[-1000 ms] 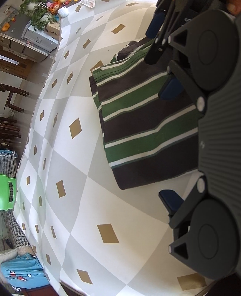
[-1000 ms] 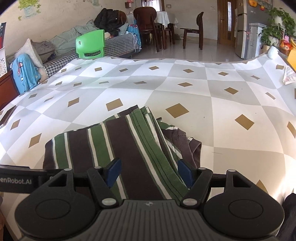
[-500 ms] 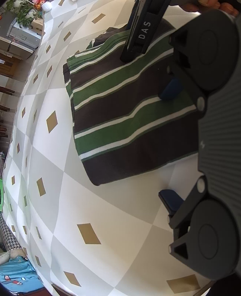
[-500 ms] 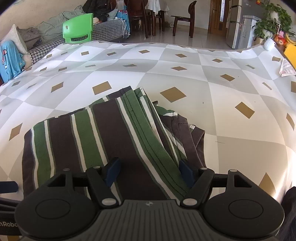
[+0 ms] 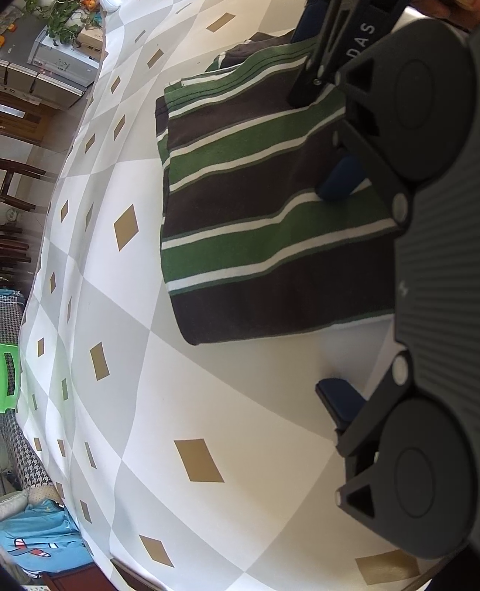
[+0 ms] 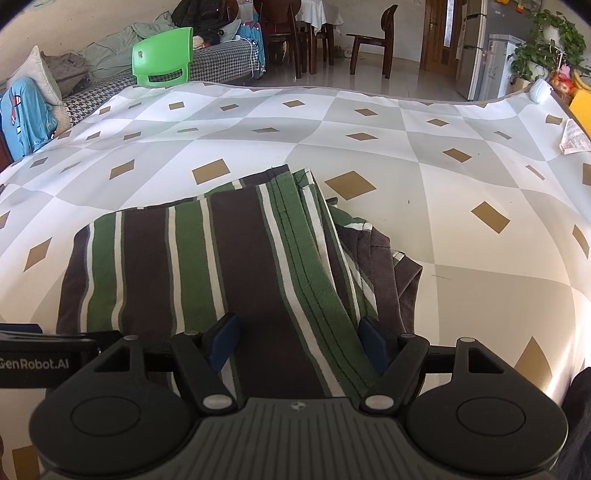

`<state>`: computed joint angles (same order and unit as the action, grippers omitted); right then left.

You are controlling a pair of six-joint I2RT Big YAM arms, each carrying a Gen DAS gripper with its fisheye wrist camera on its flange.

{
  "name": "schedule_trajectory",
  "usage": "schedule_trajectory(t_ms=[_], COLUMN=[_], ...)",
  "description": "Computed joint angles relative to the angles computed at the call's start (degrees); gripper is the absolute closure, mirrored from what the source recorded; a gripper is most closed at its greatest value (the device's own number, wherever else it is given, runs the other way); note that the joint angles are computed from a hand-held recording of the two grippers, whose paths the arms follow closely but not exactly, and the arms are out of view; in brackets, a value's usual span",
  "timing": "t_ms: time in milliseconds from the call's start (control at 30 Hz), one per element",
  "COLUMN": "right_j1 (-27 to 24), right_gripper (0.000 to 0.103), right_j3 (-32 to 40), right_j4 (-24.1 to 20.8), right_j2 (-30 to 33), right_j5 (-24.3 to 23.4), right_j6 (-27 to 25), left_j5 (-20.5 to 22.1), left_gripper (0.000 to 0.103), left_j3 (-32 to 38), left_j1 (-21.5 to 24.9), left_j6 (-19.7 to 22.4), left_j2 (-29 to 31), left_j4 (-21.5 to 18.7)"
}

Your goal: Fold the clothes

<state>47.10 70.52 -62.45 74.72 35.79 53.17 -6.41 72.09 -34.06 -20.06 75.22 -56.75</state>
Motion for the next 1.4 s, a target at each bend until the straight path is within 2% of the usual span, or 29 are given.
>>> schedule_trajectory(t_ms=[433, 700, 867, 1400], right_j1=[0.68, 0.48, -0.12, -2.70], right_gripper=[0.028, 0.021, 0.021, 0.021], right_j3=[0.07, 0.14, 0.62, 6.62], right_j4=[2.38, 3.85, 5.79, 10.02], right_j2=[0.07, 0.48, 1.28, 8.37], right_j5=[-2.05, -3.27, -4.58, -7.76], right_j6=[-1.89, -4.03, -6.07, -12.99], left_j5=[-0.28, -0.46, -1.76, -0.95], left_gripper=[0.000, 0.000, 0.000, 0.000], left_j3=[1.07, 1.38, 1.04, -1.10], left_j1=[2.80, 3.40, 3.65, 5.50], left_j6=[0.19, -0.73, -0.25, 3.47], left_j2=[2.07, 1.68, 0.50, -2.38], left_j4=[3.07, 1.75, 1.24, 0.17])
